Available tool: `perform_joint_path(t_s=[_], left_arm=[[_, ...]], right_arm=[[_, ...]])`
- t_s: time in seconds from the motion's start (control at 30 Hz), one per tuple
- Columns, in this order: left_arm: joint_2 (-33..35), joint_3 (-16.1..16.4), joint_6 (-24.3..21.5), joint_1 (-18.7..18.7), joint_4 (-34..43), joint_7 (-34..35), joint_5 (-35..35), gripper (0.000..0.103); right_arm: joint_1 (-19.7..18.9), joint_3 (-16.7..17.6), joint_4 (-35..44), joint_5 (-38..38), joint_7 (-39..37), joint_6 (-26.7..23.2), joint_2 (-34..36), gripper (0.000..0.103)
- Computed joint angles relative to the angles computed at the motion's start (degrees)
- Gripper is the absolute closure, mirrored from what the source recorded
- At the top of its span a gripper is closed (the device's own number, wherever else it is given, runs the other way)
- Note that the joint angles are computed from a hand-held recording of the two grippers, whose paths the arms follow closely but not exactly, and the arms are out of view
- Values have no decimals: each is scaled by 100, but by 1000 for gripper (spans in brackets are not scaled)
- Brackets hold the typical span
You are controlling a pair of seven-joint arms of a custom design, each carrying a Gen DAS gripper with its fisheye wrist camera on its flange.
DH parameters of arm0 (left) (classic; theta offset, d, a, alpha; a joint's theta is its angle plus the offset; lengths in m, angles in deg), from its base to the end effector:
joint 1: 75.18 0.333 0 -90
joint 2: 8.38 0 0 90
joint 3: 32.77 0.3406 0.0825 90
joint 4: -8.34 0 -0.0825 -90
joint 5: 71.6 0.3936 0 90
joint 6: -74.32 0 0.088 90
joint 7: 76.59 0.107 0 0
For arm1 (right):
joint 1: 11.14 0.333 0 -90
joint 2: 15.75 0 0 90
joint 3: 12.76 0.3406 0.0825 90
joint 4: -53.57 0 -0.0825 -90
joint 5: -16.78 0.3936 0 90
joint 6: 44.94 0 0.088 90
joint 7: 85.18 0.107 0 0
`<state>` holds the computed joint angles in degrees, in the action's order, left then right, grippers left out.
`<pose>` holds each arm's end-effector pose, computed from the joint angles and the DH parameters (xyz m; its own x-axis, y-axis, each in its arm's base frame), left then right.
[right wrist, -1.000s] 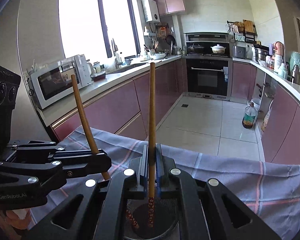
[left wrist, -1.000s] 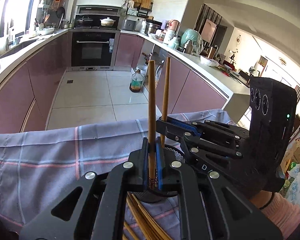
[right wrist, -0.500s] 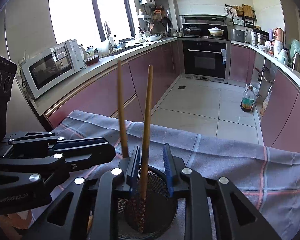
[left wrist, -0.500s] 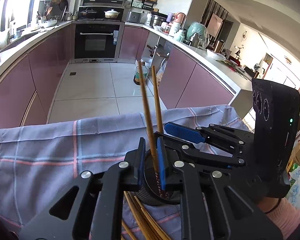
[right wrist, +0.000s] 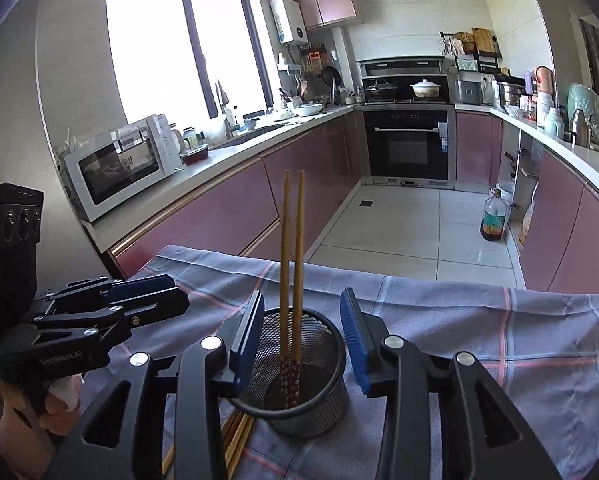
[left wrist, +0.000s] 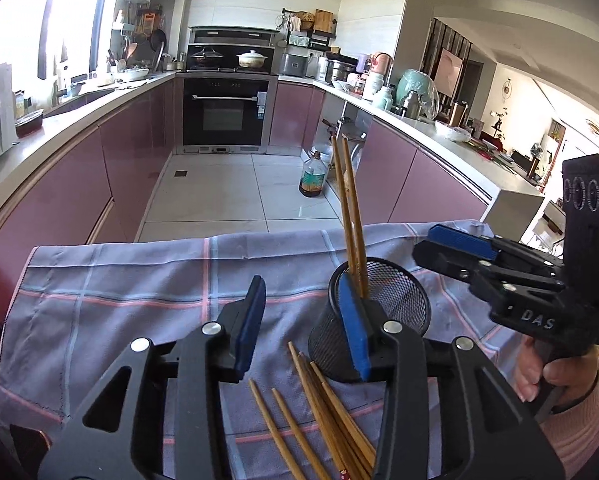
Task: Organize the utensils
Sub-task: 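Lower the left gripper's chopstick into the mesh cup and open it while the right gripper does likewise, then move both open grippers back down to the chopstick pile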
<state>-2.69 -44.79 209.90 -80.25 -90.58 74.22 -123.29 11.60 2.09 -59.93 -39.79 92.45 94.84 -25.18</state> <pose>0.6191 -0.1937 0.6038 -0.7975 -0.5802 0.1654 -0.4578 0.4033 -0.7923 0.4408 0.3507 0.6289 -0.1670 -0.9683 -0.1856 -0.4857 0.2446 -0.8392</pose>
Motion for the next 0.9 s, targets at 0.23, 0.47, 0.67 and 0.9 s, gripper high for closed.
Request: perform_joint_path(t_s=[0.23,0.47,0.67,0.9], left_arm=[[-430,210,321,63,-857,302,177,58],[-554,335,311,81,-1447,286,523,58],[-612,359,306,61,-1756,283,665,58],[-692,398,135,33,-1910,373,634,59]], right_arm=[[275,106,-231,583,-500,278,18,63],[521,19,-390,1536,-769,573,419,70],[645,-62,-477,1730,-579,694,533,76],[736,-75,-409,1803,-591,537,618,80]])
